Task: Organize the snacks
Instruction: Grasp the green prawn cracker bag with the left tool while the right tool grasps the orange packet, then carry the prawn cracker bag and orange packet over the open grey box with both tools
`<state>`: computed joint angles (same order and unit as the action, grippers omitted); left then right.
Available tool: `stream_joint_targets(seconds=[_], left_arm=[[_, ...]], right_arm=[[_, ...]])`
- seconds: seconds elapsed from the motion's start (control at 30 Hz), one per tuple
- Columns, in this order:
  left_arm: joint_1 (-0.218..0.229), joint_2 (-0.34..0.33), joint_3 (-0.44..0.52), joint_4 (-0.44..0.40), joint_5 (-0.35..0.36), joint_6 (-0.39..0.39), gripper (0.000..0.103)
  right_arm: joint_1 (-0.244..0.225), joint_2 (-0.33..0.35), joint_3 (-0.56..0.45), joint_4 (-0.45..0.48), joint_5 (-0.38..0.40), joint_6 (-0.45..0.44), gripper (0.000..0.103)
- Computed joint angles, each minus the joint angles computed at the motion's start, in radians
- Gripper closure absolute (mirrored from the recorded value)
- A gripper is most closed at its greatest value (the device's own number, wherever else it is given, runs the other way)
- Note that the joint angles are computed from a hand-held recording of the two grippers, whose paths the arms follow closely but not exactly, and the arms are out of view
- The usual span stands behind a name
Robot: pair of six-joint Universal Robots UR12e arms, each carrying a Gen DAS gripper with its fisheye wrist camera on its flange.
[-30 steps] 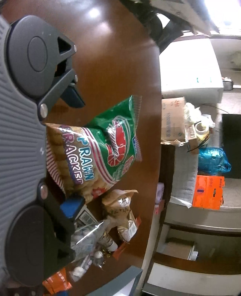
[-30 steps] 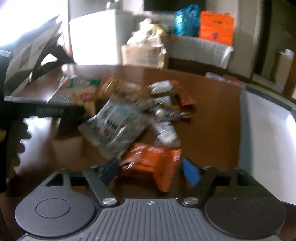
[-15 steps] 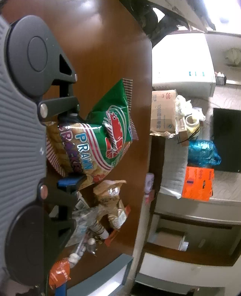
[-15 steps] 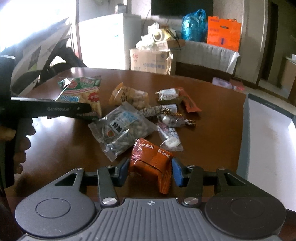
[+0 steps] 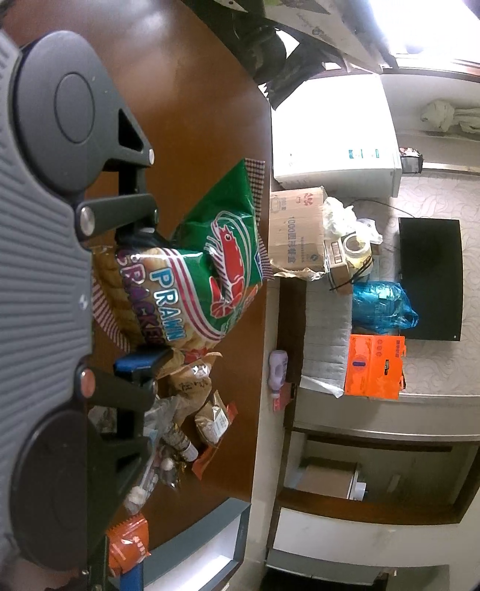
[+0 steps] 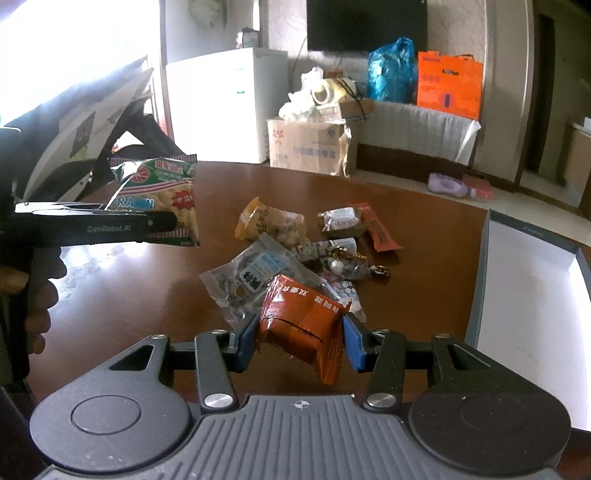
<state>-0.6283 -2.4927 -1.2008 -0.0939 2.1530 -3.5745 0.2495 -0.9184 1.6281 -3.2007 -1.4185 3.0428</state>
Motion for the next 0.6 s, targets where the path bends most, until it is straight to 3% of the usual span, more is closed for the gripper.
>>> stream_joint_targets(seconds=[0.4, 0.6], left_arm=[[-0.01, 0.001, -0.003, -0.022, 0.006, 0.003, 0.053], [-0.02, -0.01, 0.017, -0.018, 0.016, 0.036, 0.053]], right_arm=[[0.015, -0.003, -0.002, 0.024, -0.019, 0.006, 0.054], [0.031, 0.001, 0.0, -0.016, -0.042, 0.03, 0.054]])
